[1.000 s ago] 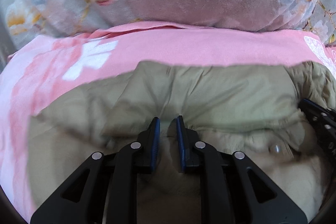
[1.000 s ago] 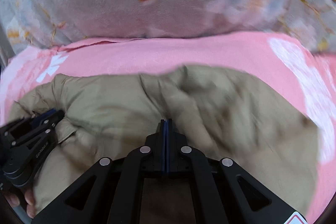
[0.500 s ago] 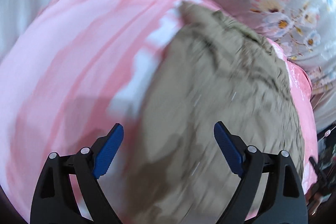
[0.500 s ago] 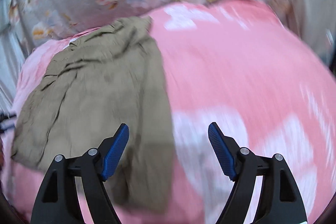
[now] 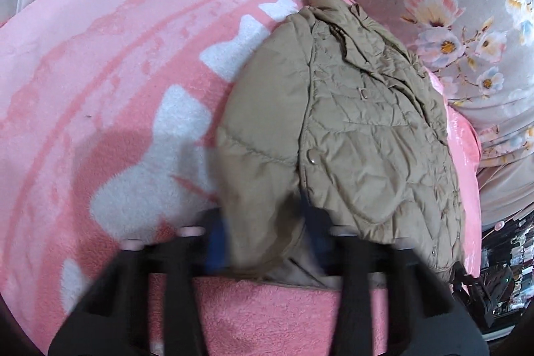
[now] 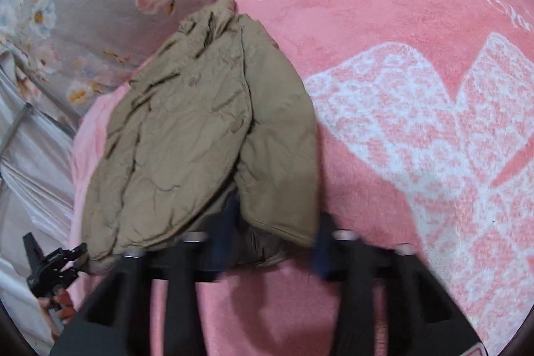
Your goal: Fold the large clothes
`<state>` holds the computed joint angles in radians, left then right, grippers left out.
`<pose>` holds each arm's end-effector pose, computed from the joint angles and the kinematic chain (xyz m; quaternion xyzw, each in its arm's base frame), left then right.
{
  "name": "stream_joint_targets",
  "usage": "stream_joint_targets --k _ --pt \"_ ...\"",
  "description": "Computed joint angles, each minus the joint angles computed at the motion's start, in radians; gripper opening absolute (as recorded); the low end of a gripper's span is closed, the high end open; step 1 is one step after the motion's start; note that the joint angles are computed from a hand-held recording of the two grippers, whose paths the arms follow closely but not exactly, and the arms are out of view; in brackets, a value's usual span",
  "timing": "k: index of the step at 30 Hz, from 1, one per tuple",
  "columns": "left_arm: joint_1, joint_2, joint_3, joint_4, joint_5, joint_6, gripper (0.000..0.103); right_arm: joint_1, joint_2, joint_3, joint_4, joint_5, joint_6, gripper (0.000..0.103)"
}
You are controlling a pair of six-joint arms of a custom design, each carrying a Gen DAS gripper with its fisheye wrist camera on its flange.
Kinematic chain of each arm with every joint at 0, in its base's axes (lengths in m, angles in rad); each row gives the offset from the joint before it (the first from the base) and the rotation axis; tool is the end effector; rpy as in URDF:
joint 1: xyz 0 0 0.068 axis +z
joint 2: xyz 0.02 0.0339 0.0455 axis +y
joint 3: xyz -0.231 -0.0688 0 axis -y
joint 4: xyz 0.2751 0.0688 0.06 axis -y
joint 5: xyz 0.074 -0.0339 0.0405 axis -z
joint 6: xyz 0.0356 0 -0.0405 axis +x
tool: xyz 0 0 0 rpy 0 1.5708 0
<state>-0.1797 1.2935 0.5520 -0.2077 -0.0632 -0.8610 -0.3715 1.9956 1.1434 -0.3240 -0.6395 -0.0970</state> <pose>0.2601 -0.0450 0.1051 -0.3270 0.8937 -0.1259 0.2802 0.3626 -0.1185 0.0617 0.0663 0.9306 0.2566 0.2525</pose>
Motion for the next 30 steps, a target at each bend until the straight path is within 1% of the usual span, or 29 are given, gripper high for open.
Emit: stream_joint_targets --k 1,2,4,7,8,9,10,12,14,15,16,18,19,20,21,23,25,26,28,29,30 --pt "0.003 -0.023 -0.017 0.005 0.012 -0.002 0.012 0.005 -0.013 -0.008 0.000 -0.008 0.005 0.008" --pt "0.013 -0.059 -0.035 0.010 0.031 -0.002 0.010 0.001 -0.038 -0.030 0.012 -0.009 0.009 0.005" --pt "0.002 -0.137 -0.057 -0.015 0.015 0.007 0.007 -0.005 -0.119 -0.091 0.047 -0.016 0.009 0.003" --pt "-0.056 -0.291 -0.060 -0.124 -0.063 0.024 0.005 -0.052 -0.260 -0.172 0.068 -0.071 -0.005 0.003" --pt "-0.089 -0.382 -0.062 -0.192 -0.097 0.026 0.005 -0.081 -0.309 -0.193 0.060 -0.116 -0.017 0.002" --pt "-0.105 -0.437 -0.062 -0.232 -0.115 0.027 0.004 -0.109 -0.356 -0.215 0.057 -0.162 -0.025 0.002" --pt "-0.147 -0.540 -0.063 -0.305 -0.161 0.023 0.004 -0.139 -0.403 -0.238 0.061 -0.214 -0.035 0.002" --pt "-0.208 -0.661 -0.043 -0.414 -0.235 0.018 0.004 -0.217 -0.518 -0.301 0.086 -0.348 -0.060 0.002" --pt "-0.318 -0.799 -0.003 -0.558 -0.356 -0.016 0.004 -0.294 -0.621 -0.347 0.094 -0.464 -0.080 0.002" --pt "-0.354 -0.830 0.016 -0.599 -0.397 -0.030 0.004 -0.330 -0.666 -0.358 0.094 -0.520 -0.079 0.002" --pt "-0.415 -0.867 0.041 -0.649 -0.461 -0.054 0.004 -0.355 -0.688 -0.359 0.087 -0.553 -0.082 0.002" --pt "-0.564 -0.915 0.114 -0.754 -0.621 -0.117 0.005 -0.405 -0.758 -0.371 0.143 -0.616 -0.011 0.002" --pt "-0.602 -0.921 0.142 -0.774 -0.664 -0.127 0.005 -0.421 -0.781 -0.372 0.173 -0.636 0.032 0.002" --pt "-0.626 -0.909 0.167 -0.778 -0.695 -0.131 0.005 -0.427 -0.790 -0.370 0.207 -0.645 0.073 0.002" --pt "-0.640 -0.898 0.187 -0.779 -0.717 -0.130 0.005 -0.427 -0.795 -0.372 0.267 -0.651 0.135 0.002" --pt "-0.591 -0.848 0.220 -0.735 -0.703 -0.074 0.005 -0.384 -0.784 -0.360 0.355 -0.614 0.227 0.002" --pt "-0.478 -0.766 0.238 -0.669 -0.632 -0.002 0.006 -0.323 -0.738 -0.328 0.394 -0.541 0.252 0.002" --pt "-0.415 -0.727 0.238 -0.626 -0.584 0.032 0.006 -0.274 -0.698 -0.297 0.398 -0.476 0.254 0.002" --pt "-0.284 -0.620 0.239 -0.535 -0.489 0.090 0.006 -0.181 -0.573 -0.203 0.392 -0.368 0.277 0.002" --pt "-0.216 -0.534 0.249 -0.476 -0.444 0.118 0.006 -0.150 -0.525 -0.166 0.387 -0.331 0.292 0.002" --pt "-0.184 -0.489 0.251 -0.447 -0.427 0.132 0.007 -0.113 -0.465 -0.116 0.381 -0.286 0.306 0.003"
